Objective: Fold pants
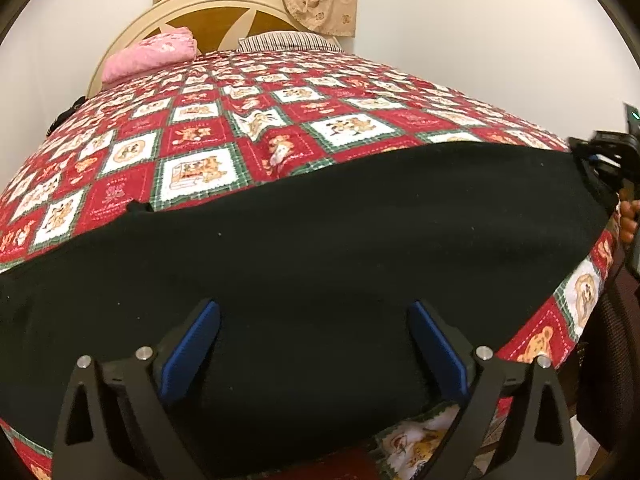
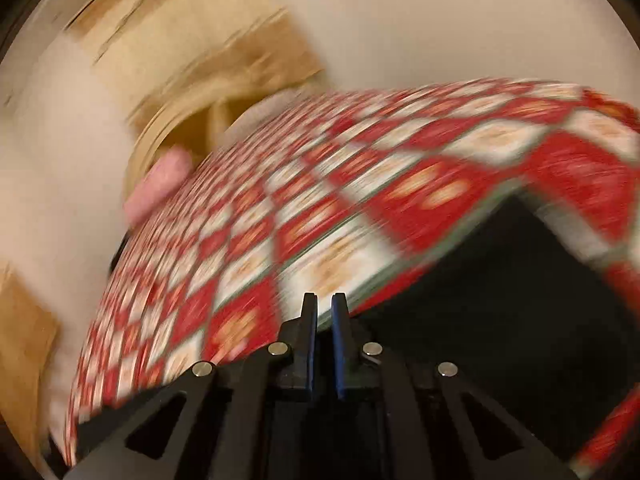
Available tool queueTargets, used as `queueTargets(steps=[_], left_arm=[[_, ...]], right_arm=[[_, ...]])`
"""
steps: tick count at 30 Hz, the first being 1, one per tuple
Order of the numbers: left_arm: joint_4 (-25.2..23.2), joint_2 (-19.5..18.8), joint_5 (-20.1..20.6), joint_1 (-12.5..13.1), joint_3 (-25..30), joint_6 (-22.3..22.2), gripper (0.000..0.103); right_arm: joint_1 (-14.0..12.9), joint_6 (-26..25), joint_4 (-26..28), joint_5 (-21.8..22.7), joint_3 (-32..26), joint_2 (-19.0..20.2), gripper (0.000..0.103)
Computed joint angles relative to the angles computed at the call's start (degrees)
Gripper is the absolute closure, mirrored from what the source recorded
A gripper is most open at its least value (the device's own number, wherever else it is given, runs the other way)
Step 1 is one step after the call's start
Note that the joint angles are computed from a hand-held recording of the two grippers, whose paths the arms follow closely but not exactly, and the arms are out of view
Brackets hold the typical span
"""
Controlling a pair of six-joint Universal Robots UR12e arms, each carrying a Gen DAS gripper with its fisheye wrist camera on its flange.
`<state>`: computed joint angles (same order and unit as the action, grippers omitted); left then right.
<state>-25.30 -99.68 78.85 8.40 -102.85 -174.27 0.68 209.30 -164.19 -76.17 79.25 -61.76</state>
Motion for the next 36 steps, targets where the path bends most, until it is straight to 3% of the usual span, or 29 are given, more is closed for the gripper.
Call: queueTargets(steps=[2,4,5,7,8,11,12,14,16,18,20,23,24,27,32,33,35,36], left_arm=[[0.17,-0.04,0.04,0.0,-0.02,-0.4,0.004],[0.42,-0.18,0.34,-0.19,0.03,-0.8,0.004],[0.56,-0.24,0.77,-0.37,0.04,-0.71,0.004],[0.49,-0.24,1.31,-0.52,0.09,-0.66,0.004],[-0.02,-0.12,1.29,-0.52,0.16,-0.71,0.004],[-1.18,0.35,1.15,-0.29,0.15,-0.67,0.004],[-1.22,0.48,1.32,-0.23,0.06,-0.86,0.004],[-1.12,0.67,1.28,-0.04,-0.19,-1.49,0.004],[-1.08,0.76,0.87,0.17,-0.33,-2.25,0.004],[-0.92,0.73,0.57,0.21,-0.3,-2.72,0.004],[-1.12,0.69,0.08,0.17,-0.16,-2.55,0.004],[-0.77,0.84,0.3,-0.04,-0.34,-1.71,0.004],[-0.51,0.95,0.42,-0.06,-0.47,-1.43,0.004],[0.42,1.33,0.68,0.14,-0.81,-1.62,0.004],[0.43,1.39,0.62,0.73,-0.84,-3.14,0.004],[0.31,1.36,0.56,0.83,-0.82,-3.51,0.004],[0.07,1.33,0.27,0.99,-0.79,-4.01,0.004],[0.11,1.37,0.16,1.06,-0.85,-4.09,0.004]], right_arm=[[-1.07,1.22,-3.87,1.49,2.43,-1.46,0.094],[-1.53,-2.04,-3.22,3.53,3.93,-2.65,0.094],[-1.3,-4.73,-0.73,2.54,4.23,-3.18,0.094],[-0.59,-6.3,3.06,-4.03,4.33,-3.41,0.094],[-1.23,-5.09,2.79,-4.82,5.04,-3.59,0.094],[-4.36,2.71,-3.71,2.14,6.39,-2.53,0.098],[-4.88,4.9,-4.65,2.58,6.44,-2.49,0.098],[-5.13,7.59,-7.22,-0.41,7.34,-3.16,0.094],[-5.91,10.69,-11.21,-0.32,9.74,-4.51,0.095],[-6.01,10.86,-11.31,-1.37,11.65,-6.14,0.094],[-5.62,9.14,-10.07,-3.51,13.07,-7.55,0.089],[-4.53,7.0,-9.68,-5.42,14.42,-8.5,0.052],[-4.15,6.5,-9.85,-6.05,14.81,-8.58,0.05],[-2.75,3.3,-8.89,-7.89,15.81,-8.66,0.05],[2.04,-9.98,-1.09,-22.36,11.09,-6.67,0.05],[2.51,-11.0,-0.6,-23.58,10.6,-6.34,0.05],[2.36,-10.68,-0.81,-21.99,10.53,-6.21,0.05],[2.35,-10.82,-0.99,-21.53,10.57,-6.19,0.055]])
